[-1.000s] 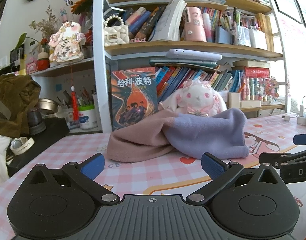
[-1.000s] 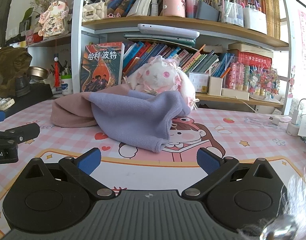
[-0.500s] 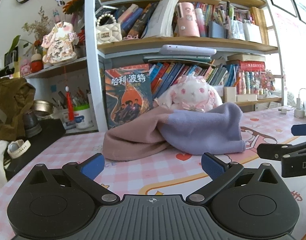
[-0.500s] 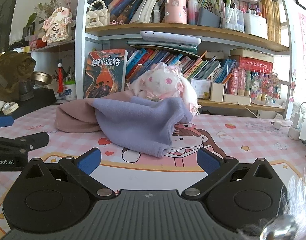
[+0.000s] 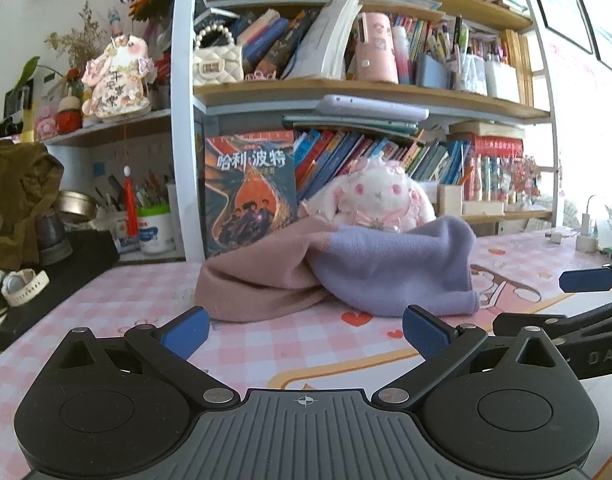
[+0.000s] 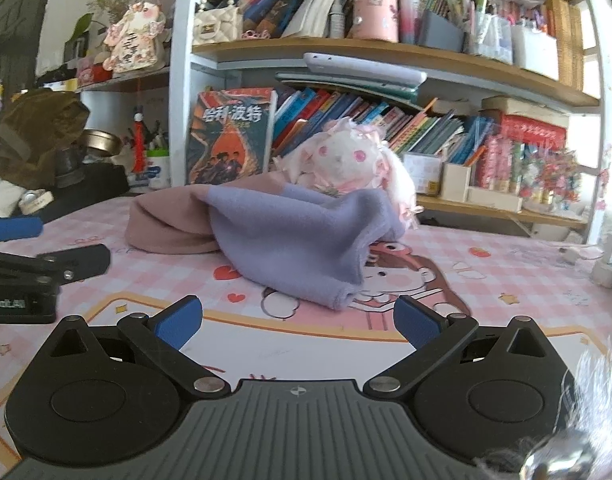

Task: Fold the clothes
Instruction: 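Grasp a sweater edge with the right gripper while the left gripper grasps another edge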

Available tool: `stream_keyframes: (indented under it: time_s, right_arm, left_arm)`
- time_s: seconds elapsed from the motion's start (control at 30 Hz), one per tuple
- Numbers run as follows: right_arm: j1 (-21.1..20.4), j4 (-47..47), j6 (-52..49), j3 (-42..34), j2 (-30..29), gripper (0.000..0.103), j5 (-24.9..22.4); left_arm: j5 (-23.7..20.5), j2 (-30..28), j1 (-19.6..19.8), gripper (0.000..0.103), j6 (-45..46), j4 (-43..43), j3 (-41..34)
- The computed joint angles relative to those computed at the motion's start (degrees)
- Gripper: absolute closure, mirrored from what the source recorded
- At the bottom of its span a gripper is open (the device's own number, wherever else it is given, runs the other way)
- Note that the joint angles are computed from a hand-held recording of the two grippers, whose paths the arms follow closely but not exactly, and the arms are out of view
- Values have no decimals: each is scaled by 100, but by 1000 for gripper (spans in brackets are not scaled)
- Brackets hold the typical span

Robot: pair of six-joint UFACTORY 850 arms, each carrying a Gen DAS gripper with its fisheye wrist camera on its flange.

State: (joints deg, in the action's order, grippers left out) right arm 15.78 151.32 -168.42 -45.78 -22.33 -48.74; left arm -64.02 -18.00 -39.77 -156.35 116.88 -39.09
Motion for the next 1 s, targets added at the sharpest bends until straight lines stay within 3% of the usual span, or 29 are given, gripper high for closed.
stream_keyframes:
  time_s: [0.17,0.43,0.53,0.63,0.7,0.73,0.8,0.93,1.0]
  right_arm:
    - [-279,-1082,1279,-637,-283,1,182]
    - [-445,-2869,4056,-2744,-1372,5,1162]
    - [-491,-3823,5754,-3454,-1818,18,1188]
    - [-476,-4395,6887,-3946,-2137,44,1240]
    - [-490,-4618,7211,-4036,-2208,84,949]
    - [-495,-4700,7341,-4075,-2242,92,804]
    - [-475,-4643,7061,-3805,-2012,94,616]
    - [-603,-5108,6863,-3296,-1654,96,-763]
    - [-611,-5254,6738,-3017,-1462,97,-1231]
  left_arm:
    - [175,-55,-2,0,268,-5,-80]
    - [417,-116,2,0,570,-96,-201]
    - [525,-122,36,0,593,-162,-233]
    - [596,-134,54,0,638,-234,-262]
    - [602,-148,41,0,713,-243,-275]
    - [605,-155,35,0,750,-248,-282]
    - [588,-174,16,0,821,-256,-295]
    - [275,-224,-115,0,885,-106,-267]
    - [234,-212,-165,0,783,97,-236]
